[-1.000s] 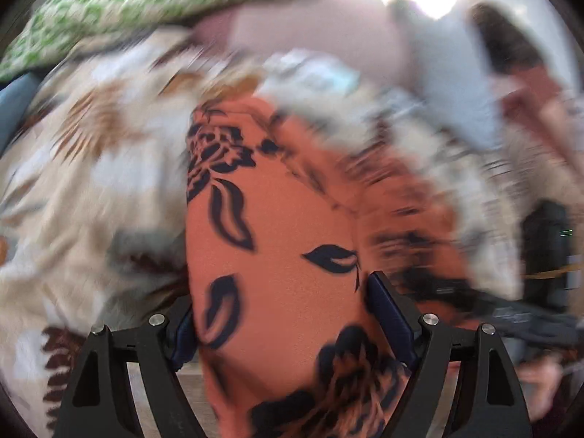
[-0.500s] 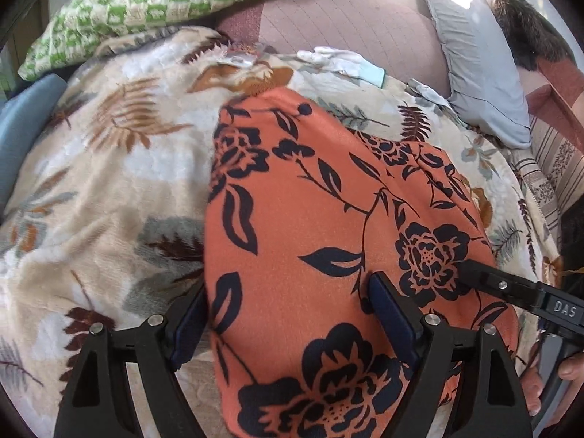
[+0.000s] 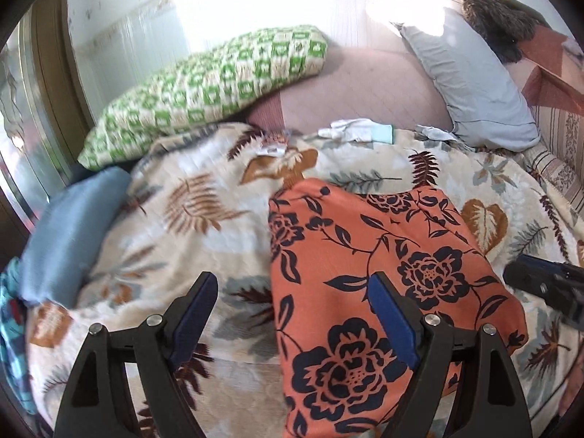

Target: Fold small clothes

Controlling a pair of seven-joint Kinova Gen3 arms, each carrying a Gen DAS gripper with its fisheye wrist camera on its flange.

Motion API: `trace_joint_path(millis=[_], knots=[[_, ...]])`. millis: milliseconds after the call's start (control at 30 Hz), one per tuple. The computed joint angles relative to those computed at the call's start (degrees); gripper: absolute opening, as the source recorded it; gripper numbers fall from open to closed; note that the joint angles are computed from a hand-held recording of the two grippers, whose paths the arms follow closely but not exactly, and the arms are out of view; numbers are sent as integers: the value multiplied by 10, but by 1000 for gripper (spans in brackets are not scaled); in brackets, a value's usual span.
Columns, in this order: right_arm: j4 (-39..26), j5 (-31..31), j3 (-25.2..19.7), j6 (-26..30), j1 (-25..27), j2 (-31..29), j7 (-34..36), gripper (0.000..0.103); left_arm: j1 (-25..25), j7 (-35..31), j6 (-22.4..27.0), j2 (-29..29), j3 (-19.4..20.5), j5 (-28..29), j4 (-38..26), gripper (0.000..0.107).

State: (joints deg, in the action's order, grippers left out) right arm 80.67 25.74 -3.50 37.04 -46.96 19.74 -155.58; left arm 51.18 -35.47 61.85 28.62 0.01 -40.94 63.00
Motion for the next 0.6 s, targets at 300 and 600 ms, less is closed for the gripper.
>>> trace_joint_path(millis=[300, 600], knots=[[-37, -112, -47, 55, 35, 46, 118, 52, 8, -17, 22, 13, -4, -14, -3, 85], [-33, -173, -38, 50, 52, 55, 169, 53, 5, -4, 19, 10, -6, -18, 5, 85]])
